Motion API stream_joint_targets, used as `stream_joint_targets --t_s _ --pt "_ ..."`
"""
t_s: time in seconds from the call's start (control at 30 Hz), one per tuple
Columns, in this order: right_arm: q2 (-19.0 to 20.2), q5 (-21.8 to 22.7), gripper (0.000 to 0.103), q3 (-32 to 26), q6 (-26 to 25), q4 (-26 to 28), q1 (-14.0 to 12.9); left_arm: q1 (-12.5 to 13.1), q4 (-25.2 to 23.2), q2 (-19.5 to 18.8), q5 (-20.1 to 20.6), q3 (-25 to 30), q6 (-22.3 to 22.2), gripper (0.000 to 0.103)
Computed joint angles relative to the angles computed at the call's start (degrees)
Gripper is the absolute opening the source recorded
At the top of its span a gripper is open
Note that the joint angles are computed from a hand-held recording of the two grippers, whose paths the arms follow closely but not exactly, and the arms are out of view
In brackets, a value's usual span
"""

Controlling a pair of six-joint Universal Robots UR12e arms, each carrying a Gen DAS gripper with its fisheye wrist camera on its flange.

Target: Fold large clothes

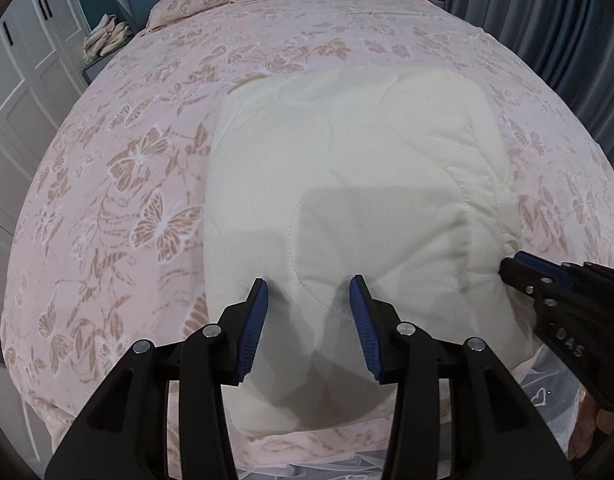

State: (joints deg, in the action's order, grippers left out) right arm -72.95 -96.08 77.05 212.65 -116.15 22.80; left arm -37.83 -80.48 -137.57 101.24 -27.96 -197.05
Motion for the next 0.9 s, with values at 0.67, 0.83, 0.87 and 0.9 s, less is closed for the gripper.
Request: stream_joint_targets --t_s 0.67,0.83,0.87,0.9 --pt "3.31 -0.27 0.013 -2.14 -0.59 3.62 -0.20 -1.36 -0.54 -3.02 5.18 2.22 3.39 0.042" --pt "3.47 -0.47 0.013 -2.31 -0.39 3.77 -0.16 -1.39 -0.32 -3.20 5.67 2.23 3.57 0.042" --pt "3.32 -0.27 0.014 -2.33 -0.10 3.86 -0.17 -1.39 -0.43 -3.31 5.70 2.48 3.53 0.042" --pt "2.87 0.21 0.014 -2.29 0.67 3.69 -0.28 -1.28 -0.14 -2.96 5.34 2.08 3.27 0.043"
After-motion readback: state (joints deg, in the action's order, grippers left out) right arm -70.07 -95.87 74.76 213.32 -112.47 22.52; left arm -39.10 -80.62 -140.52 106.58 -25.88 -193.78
